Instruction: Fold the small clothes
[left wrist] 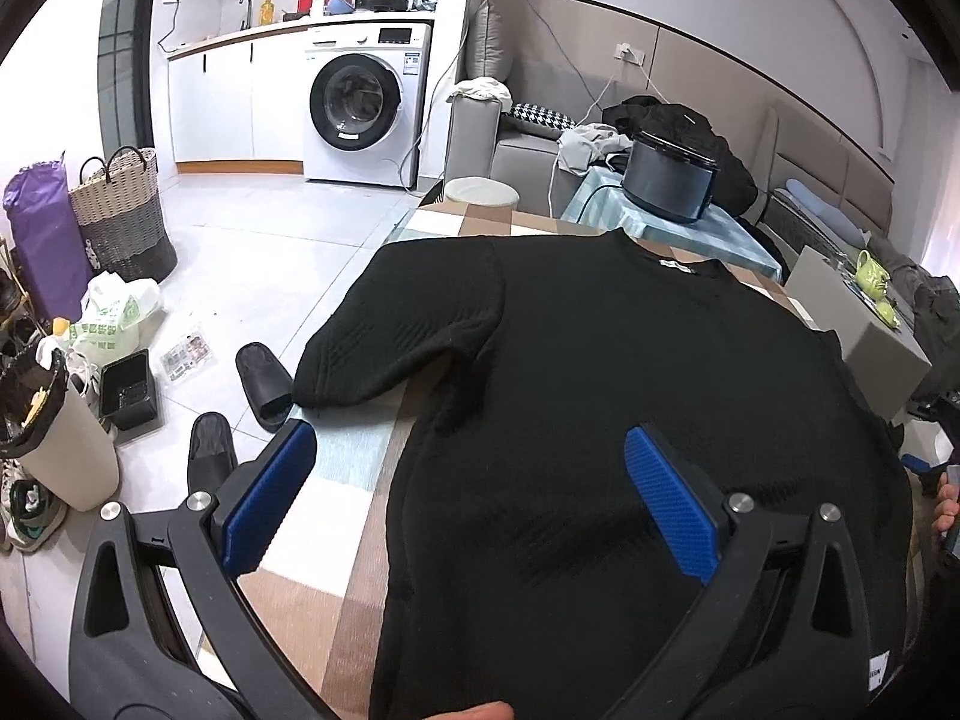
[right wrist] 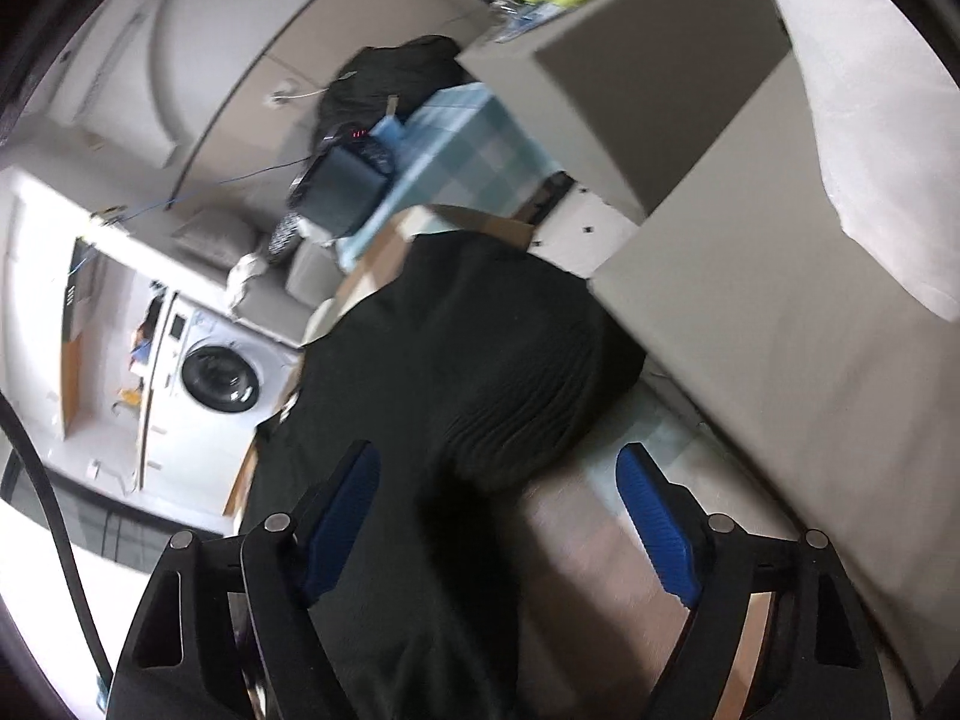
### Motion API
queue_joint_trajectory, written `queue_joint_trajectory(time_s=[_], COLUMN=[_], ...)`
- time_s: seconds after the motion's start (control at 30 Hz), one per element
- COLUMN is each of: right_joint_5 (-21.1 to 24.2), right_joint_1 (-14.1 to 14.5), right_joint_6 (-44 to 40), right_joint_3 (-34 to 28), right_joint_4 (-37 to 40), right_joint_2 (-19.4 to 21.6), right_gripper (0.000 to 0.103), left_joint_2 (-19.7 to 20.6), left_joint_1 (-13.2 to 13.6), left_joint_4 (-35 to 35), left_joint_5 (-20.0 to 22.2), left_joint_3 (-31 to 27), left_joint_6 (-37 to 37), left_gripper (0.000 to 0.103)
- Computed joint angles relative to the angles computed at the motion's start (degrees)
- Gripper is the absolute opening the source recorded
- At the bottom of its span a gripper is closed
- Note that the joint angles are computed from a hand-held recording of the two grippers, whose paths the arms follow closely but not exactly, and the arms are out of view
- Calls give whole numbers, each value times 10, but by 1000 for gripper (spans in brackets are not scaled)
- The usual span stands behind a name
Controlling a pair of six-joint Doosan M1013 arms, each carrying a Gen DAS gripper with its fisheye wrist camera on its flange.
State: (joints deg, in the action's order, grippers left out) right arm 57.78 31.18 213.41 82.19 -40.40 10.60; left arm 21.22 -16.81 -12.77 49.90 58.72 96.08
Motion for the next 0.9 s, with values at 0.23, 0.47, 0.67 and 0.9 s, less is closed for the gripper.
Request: queue_joint_trajectory(time_s=[0.23, 0.47, 0.67, 0.9], right_joint_5=[40, 162, 233, 82], right_joint_1=[-22, -26, -3, 4], right_joint_6=[-22, -40, -94, -434], right_joint_3=[-22, -81, -127, -241], right_joint_4=[41, 62, -28, -67], right_joint_2=[20, 58, 76, 132], right_gripper=[70, 6, 6, 6], left_joint_2=[21, 18, 16, 13], left_joint_1=[-5, -2, 2, 11], left_joint_4=[1, -18, -25, -24], left_joint_5=[7, 0, -8, -10], left_joint_3=[-27, -12, -3, 1], left_joint_6=[8, 29, 34, 27], left_gripper=[102, 102, 102, 102])
